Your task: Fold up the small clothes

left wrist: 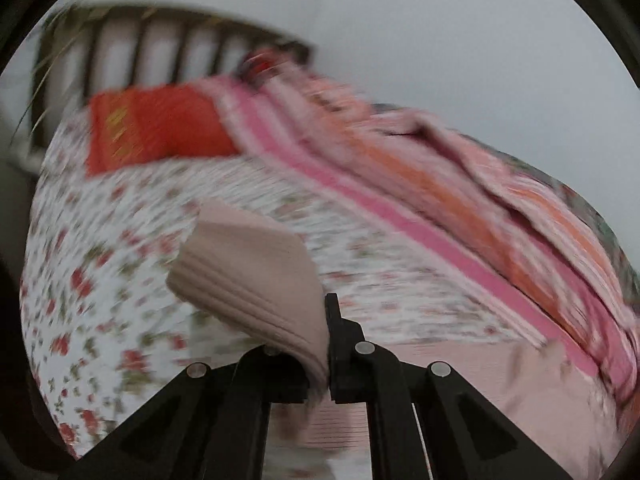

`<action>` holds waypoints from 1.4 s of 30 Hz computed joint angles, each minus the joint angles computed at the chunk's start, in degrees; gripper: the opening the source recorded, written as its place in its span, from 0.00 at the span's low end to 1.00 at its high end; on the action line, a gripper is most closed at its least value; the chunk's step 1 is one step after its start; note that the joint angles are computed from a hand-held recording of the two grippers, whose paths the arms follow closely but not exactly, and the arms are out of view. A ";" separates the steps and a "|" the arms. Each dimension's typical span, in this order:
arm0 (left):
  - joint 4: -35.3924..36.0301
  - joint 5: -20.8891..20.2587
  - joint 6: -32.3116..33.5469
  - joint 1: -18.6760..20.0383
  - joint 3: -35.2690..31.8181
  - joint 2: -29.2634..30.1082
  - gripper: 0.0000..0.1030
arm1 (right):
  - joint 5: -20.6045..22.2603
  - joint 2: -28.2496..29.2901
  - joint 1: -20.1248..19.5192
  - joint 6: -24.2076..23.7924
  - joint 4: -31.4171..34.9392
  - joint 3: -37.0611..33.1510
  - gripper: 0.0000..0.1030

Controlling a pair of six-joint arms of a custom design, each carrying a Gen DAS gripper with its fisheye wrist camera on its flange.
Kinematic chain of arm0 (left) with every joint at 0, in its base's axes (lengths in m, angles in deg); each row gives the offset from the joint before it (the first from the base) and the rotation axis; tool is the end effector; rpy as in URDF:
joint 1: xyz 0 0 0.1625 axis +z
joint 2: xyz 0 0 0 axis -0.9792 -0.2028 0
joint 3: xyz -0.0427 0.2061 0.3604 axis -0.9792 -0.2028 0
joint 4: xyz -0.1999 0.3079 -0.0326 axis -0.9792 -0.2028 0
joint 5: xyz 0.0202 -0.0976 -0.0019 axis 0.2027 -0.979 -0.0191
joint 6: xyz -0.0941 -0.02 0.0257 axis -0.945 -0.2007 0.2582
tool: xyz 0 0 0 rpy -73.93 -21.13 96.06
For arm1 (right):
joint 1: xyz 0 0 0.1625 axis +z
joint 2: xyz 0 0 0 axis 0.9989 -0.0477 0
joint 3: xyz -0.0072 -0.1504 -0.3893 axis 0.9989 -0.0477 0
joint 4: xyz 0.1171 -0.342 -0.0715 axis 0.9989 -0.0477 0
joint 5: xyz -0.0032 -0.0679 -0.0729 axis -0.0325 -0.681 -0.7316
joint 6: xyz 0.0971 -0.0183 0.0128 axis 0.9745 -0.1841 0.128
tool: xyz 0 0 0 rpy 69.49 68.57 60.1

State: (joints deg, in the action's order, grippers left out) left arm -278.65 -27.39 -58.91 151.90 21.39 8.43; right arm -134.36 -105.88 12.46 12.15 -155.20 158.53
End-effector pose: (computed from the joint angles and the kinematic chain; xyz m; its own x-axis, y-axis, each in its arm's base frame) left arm 0.0182 -0.6712 0.3604 -0.8114 -0.4090 -0.4177 0.2461 0.4092 -0.8787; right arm 0.1794 -0.5832 0.1385 -0.8420 0.1511 0.5179 -0.3279 0.6190 -0.7137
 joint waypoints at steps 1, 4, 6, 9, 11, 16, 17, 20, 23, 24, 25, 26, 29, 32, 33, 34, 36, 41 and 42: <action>-0.50 0.60 1.32 -1.30 0.16 0.43 0.06 | 0.39 -0.69 -0.31 0.47 -0.32 0.51 0.87; -0.32 1.85 5.46 -5.99 -1.83 3.69 0.06 | -0.51 -1.60 -0.60 0.15 -2.37 0.86 0.87; 0.88 1.48 7.04 -8.99 -3.32 6.42 0.06 | 0.62 -3.20 -1.31 1.49 -2.70 1.89 0.87; 2.98 0.70 8.44 -12.48 -4.94 10.25 0.06 | 1.73 -5.03 -2.64 3.52 -4.38 3.43 0.87; 5.28 -0.93 8.26 -14.57 -6.36 13.48 0.06 | 1.14 -5.62 -3.28 4.62 -5.54 3.90 0.87; 12.24 -6.11 3.23 -17.64 -9.48 20.60 0.06 | 2.44 -8.24 -4.88 7.49 -5.25 6.63 0.87; 13.86 -7.32 2.76 -17.84 -10.83 22.23 0.06 | 3.03 -8.66 -5.07 7.43 -5.95 7.30 0.87; 19.47 -10.90 0.98 -18.46 -13.38 26.22 0.06 | 2.49 -9.35 -5.13 6.42 -7.74 8.05 0.87; 30.92 -15.43 -1.30 -18.16 -15.98 27.48 0.10 | 1.15 -9.50 -5.04 5.24 -8.63 7.93 0.87; 33.51 -16.20 -1.86 -18.11 -16.07 27.20 0.16 | 1.29 -9.57 -5.15 5.48 -8.56 7.94 0.87; 33.70 -16.90 -2.42 -18.37 -14.54 26.51 0.28 | 1.71 -9.70 -5.37 5.99 -8.20 8.01 0.87; 33.67 -17.91 -2.72 -18.19 -13.37 25.56 0.31 | 2.21 -9.84 -5.61 6.51 -7.34 7.99 0.87; 29.93 -19.16 -2.60 -17.62 -8.57 21.73 0.32 | 2.38 -9.21 -5.64 6.67 -5.84 7.37 0.87; 27.88 -16.71 -2.67 -16.41 -6.11 18.65 0.32 | 2.40 -7.64 -5.11 4.93 -6.07 6.80 0.87; 26.67 -16.50 -2.57 -15.57 -4.65 17.03 0.32 | 2.93 -7.25 -5.04 4.58 -5.84 6.76 0.87; 25.63 -16.30 -2.45 -14.70 -3.36 15.53 0.32 | 3.75 -6.98 -5.03 4.41 -5.22 6.78 0.85; 23.10 -13.86 -2.16 -13.05 -1.19 13.09 0.33 | 6.21 -6.60 -5.03 4.55 -2.84 6.76 0.77; 18.24 -2.88 2.77 -10.23 -3.18 13.24 0.57 | 4.82 -4.34 -2.96 4.25 5.38 1.28 0.54; 18.77 -2.25 3.06 -9.73 -4.01 13.34 0.57 | 3.23 -3.63 -2.32 3.94 7.29 -0.64 0.54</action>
State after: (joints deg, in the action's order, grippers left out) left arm -259.88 -29.64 -55.86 142.16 17.38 21.77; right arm -131.13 -109.51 10.14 16.10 -147.91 157.89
